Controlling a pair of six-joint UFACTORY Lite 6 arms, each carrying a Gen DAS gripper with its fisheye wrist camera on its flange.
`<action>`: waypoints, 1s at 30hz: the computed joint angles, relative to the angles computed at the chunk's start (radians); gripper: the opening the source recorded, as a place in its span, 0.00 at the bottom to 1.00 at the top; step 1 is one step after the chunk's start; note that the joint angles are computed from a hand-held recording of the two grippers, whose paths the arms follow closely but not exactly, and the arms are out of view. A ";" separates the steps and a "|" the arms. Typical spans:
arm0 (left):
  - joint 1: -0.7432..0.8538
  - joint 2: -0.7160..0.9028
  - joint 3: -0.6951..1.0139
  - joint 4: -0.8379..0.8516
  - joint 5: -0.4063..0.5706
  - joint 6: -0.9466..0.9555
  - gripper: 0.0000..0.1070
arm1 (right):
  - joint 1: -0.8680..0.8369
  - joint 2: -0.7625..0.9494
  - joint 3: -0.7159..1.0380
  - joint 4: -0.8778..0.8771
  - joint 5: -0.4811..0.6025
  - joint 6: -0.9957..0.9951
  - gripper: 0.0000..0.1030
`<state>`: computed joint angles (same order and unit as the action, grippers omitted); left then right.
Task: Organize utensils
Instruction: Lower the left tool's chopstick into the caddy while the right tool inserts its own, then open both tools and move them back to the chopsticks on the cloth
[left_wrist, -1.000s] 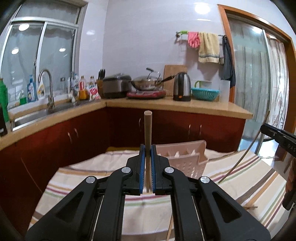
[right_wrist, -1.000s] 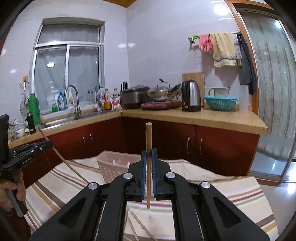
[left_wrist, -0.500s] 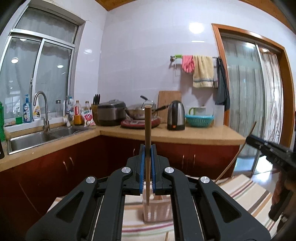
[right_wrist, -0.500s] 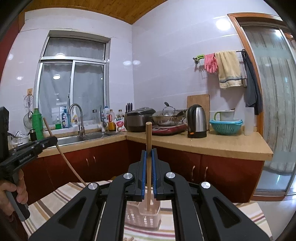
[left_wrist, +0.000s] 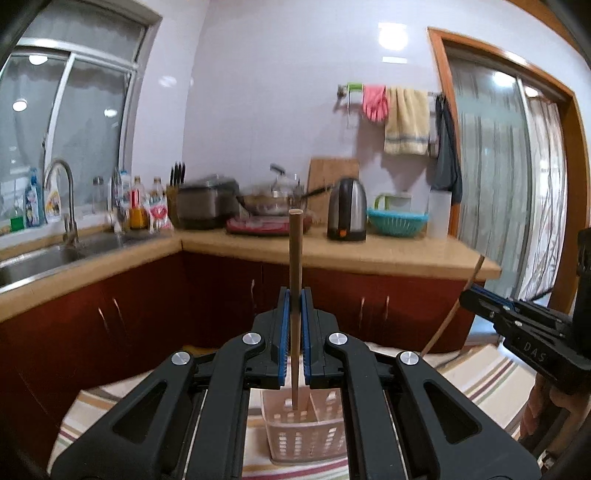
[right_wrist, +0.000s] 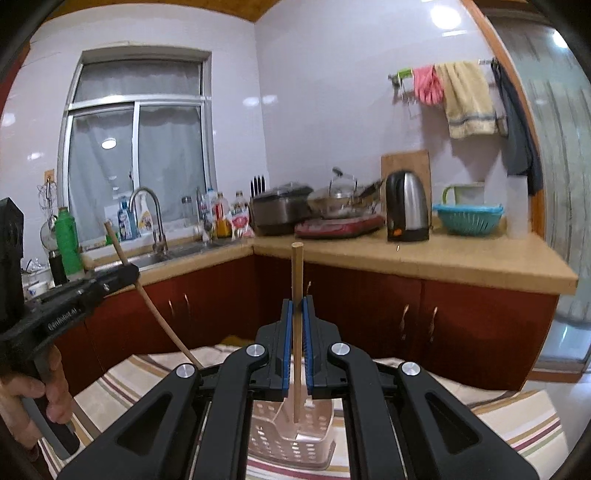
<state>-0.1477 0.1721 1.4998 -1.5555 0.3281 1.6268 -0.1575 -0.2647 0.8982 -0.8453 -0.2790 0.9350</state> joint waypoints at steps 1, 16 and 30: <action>-0.002 0.030 0.006 0.003 -0.002 -0.002 0.06 | 0.005 0.019 -0.001 0.015 -0.003 -0.012 0.06; 0.004 0.267 0.104 0.099 -0.032 -0.093 0.14 | -0.017 0.209 0.032 0.037 -0.062 -0.006 0.09; 0.050 -0.028 -0.241 -0.135 -0.027 0.147 0.74 | -0.137 -0.042 -0.185 -0.145 -0.030 0.144 0.66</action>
